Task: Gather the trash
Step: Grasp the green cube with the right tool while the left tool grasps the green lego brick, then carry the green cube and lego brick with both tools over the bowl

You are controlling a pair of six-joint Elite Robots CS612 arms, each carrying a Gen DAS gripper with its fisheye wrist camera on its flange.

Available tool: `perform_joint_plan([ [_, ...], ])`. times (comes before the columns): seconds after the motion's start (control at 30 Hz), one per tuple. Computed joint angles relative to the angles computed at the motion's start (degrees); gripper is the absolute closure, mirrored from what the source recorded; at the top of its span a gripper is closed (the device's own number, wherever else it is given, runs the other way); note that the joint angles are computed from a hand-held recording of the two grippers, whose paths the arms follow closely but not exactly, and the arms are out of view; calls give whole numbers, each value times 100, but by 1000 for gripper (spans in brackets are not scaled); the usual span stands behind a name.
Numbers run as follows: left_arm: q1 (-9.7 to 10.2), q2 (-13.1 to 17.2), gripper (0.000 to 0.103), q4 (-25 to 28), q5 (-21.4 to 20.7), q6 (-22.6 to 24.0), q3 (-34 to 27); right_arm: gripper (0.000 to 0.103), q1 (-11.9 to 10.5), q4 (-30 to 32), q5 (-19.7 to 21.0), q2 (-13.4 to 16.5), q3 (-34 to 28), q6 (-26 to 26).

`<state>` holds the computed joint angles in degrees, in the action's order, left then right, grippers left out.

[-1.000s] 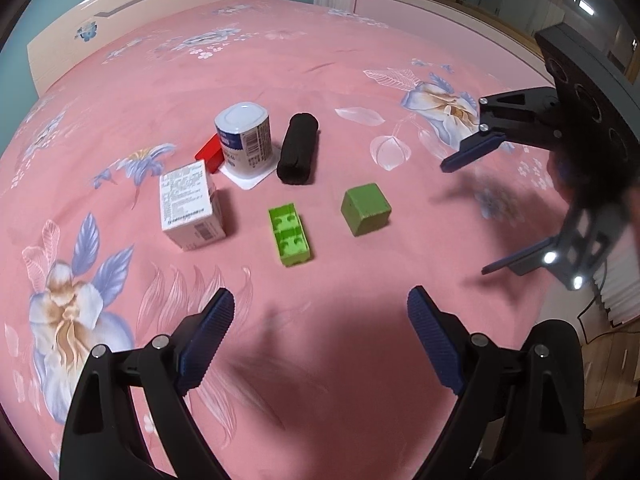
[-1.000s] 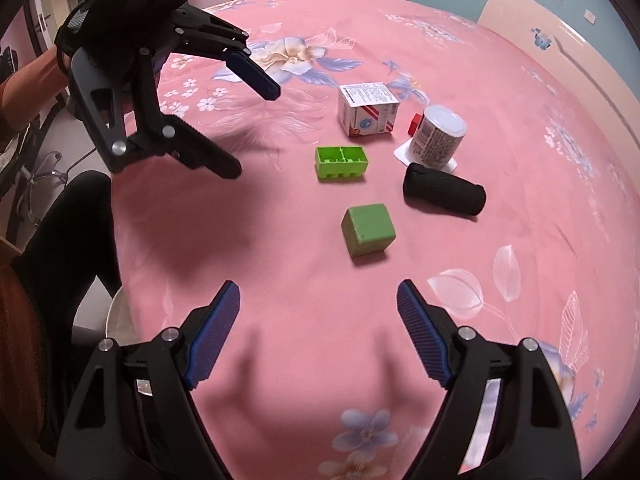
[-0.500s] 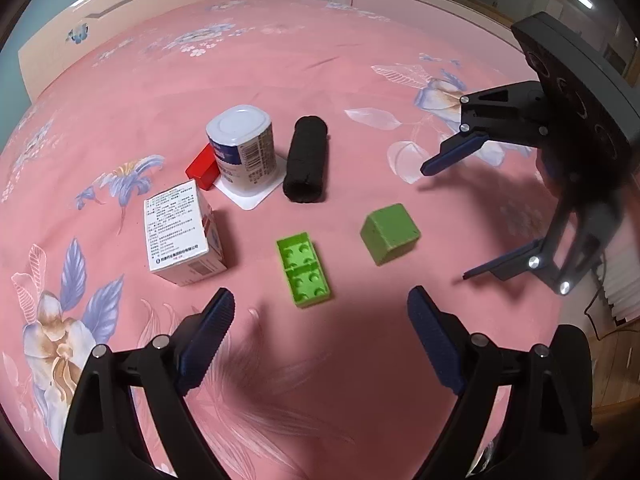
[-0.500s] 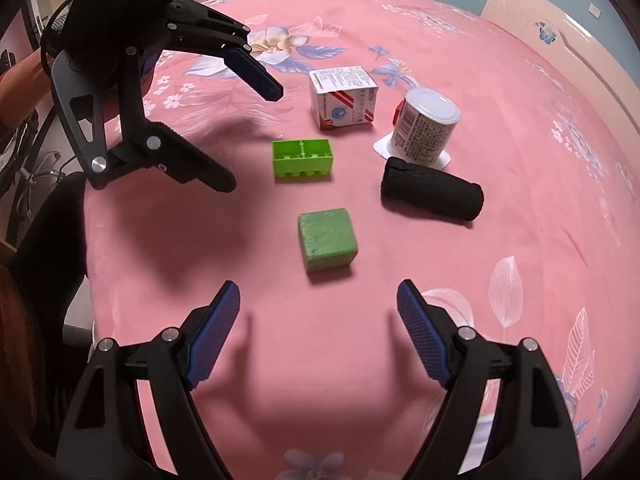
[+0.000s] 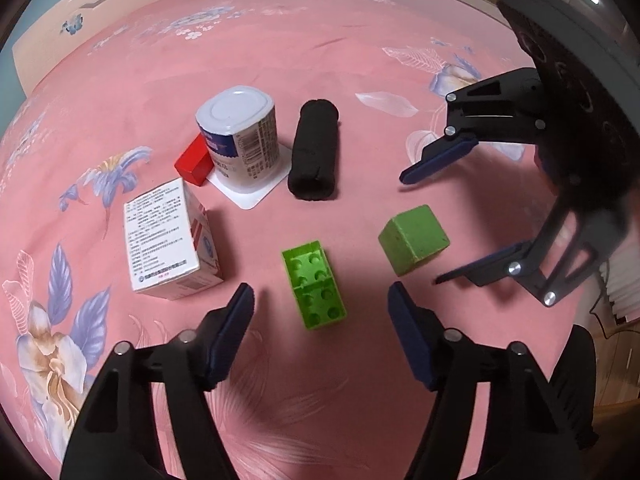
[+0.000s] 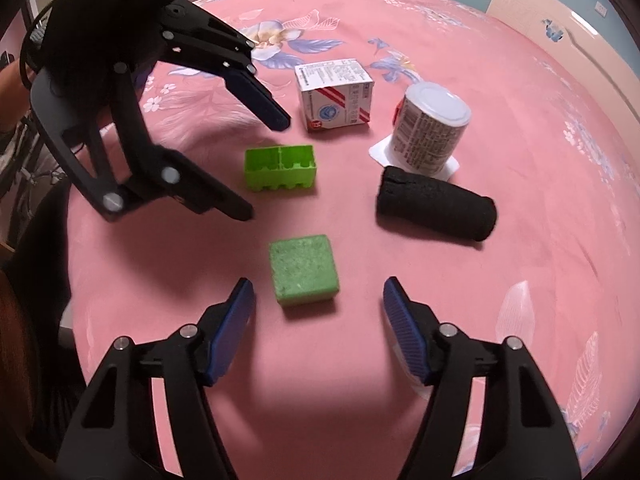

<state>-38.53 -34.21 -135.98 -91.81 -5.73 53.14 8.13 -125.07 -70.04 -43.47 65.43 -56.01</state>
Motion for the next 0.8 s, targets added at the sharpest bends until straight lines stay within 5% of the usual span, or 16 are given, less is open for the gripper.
perform_joint_plan([
  [0.53,-20,154,63,225,115,24,-234,71,65,425,-39,200,-374,-139],
  [0.8,-45,154,79,323,97,158,-267,72,84,525,-108,209,-410,-155],
])
